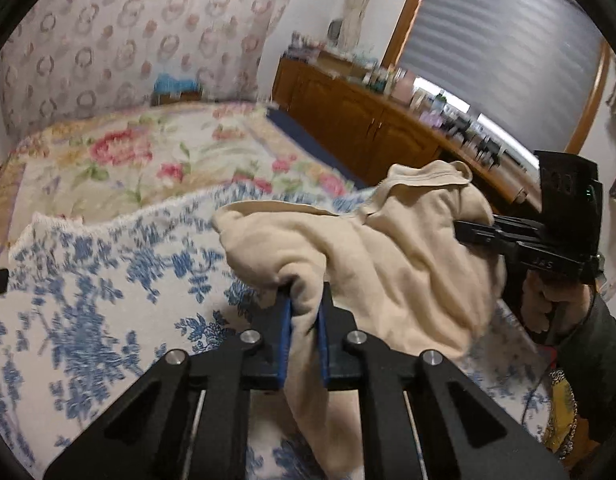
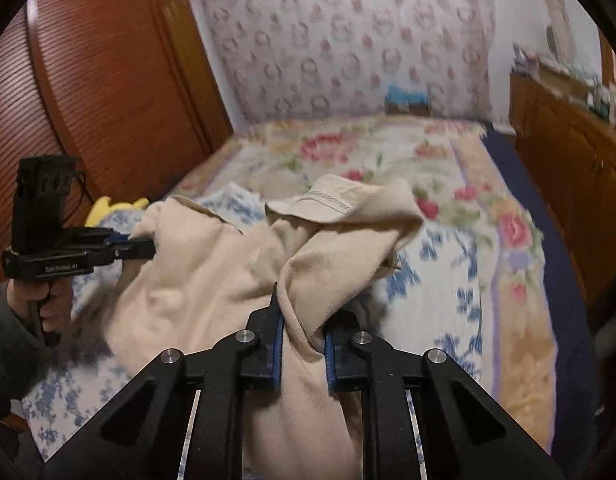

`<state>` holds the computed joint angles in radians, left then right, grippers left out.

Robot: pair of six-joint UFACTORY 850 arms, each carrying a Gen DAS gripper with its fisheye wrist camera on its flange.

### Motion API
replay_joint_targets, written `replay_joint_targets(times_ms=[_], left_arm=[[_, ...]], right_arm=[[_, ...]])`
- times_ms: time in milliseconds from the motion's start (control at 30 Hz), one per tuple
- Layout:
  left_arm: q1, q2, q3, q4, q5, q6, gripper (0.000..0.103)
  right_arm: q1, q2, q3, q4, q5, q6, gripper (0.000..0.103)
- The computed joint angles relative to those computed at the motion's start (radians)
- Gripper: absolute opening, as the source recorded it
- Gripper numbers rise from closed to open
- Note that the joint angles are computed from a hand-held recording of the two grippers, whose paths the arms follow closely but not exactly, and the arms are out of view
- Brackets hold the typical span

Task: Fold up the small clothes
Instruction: 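Grasp the folded shirt with both grippers and lift it toward the yellow plush, then lay the folded shirt beside the yellow plush and open both grippers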

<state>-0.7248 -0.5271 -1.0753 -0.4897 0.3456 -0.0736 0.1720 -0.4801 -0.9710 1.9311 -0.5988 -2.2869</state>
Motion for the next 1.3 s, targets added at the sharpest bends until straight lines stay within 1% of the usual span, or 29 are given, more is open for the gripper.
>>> replay_joint_targets(times_ms=[100,200,300,367,467,533,633,667,733,800,900,1033,1067,1133,1200,1233,1267,1300], left_arm=[[-0.022,0.075,0.072,-0.087,0.08,0.064,0.008],[-0.043,0.171,0.169,-0.18,0.165,0.122,0.008],[-0.063,0.256,0.261,-0.291,0.232,0.185,0.008],[-0.086,0.315,0.329,-0.413,0.284,0.266,0.008],[-0.122,0.4,0.434,-0.58,0.361,0.34,0.008],[-0.156,0.45,0.505,-0.702,0.427,0.377,0.008],[-0.202,0.49,0.585,-0.861,0.504,0.407,0.008],[-0.211,0.5,0.609,-0.895,0.52,0.401,0.008],[-0.226,0.512,0.657,-0.948,0.541,0.362,0.008],[-0.238,0.527,0.706,-0.982,0.544,0.305,0.008],[-0.274,0.514,0.739,-1.037,0.559,0.236,0.008],[-0.282,0.484,0.755,-1.084,0.547,0.184,0.008],[-0.283,0.485,0.76,-1.093,0.546,0.181,0.007],[-0.274,0.482,0.77,-1.107,0.543,0.182,0.007],[-0.272,0.475,0.774,-1.108,0.541,0.178,0.007],[-0.267,0.474,0.78,-1.079,0.54,0.162,0.007],[-0.272,0.475,0.779,-1.084,0.539,0.17,0.007],[-0.277,0.472,0.775,-1.102,0.538,0.184,0.007]], right_arm=[[0.031,0.044,0.006,0.008,0.008,-0.036,0.012],[0.075,0.07,-0.011,-0.004,0.023,-0.05,0.012],[0.122,0.064,-0.055,-0.052,0.027,-0.033,0.012],[0.17,0.049,-0.094,-0.091,0.041,-0.016,0.012],[0.259,-0.004,-0.187,-0.185,0.061,0.042,0.012],[0.315,-0.05,-0.254,-0.243,0.073,0.081,0.012],[0.413,-0.137,-0.378,-0.355,0.113,0.163,0.012],[0.446,-0.172,-0.43,-0.413,0.124,0.216,0.012],[0.501,-0.232,-0.511,-0.499,0.147,0.29,0.012],[0.552,-0.291,-0.592,-0.581,0.173,0.364,0.012],[0.613,-0.372,-0.697,-0.679,0.185,0.43,0.012],[0.652,-0.467,-0.839,-0.813,0.174,0.566,0.012],[0.658,-0.48,-0.856,-0.825,0.177,0.584,0.012],[0.669,-0.527,-0.932,-0.878,0.166,0.662,0.011],[0.67,-0.564,-0.985,-0.875,0.172,0.703,0.01],[0.673,-0.58,-1.013,-0.889,0.173,0.753,0.011],[0.667,-0.6,-1.048,-0.923,0.159,0.839,0.023],[0.665,-0.607,-1.066,-0.957,0.15,0.912,0.029]])
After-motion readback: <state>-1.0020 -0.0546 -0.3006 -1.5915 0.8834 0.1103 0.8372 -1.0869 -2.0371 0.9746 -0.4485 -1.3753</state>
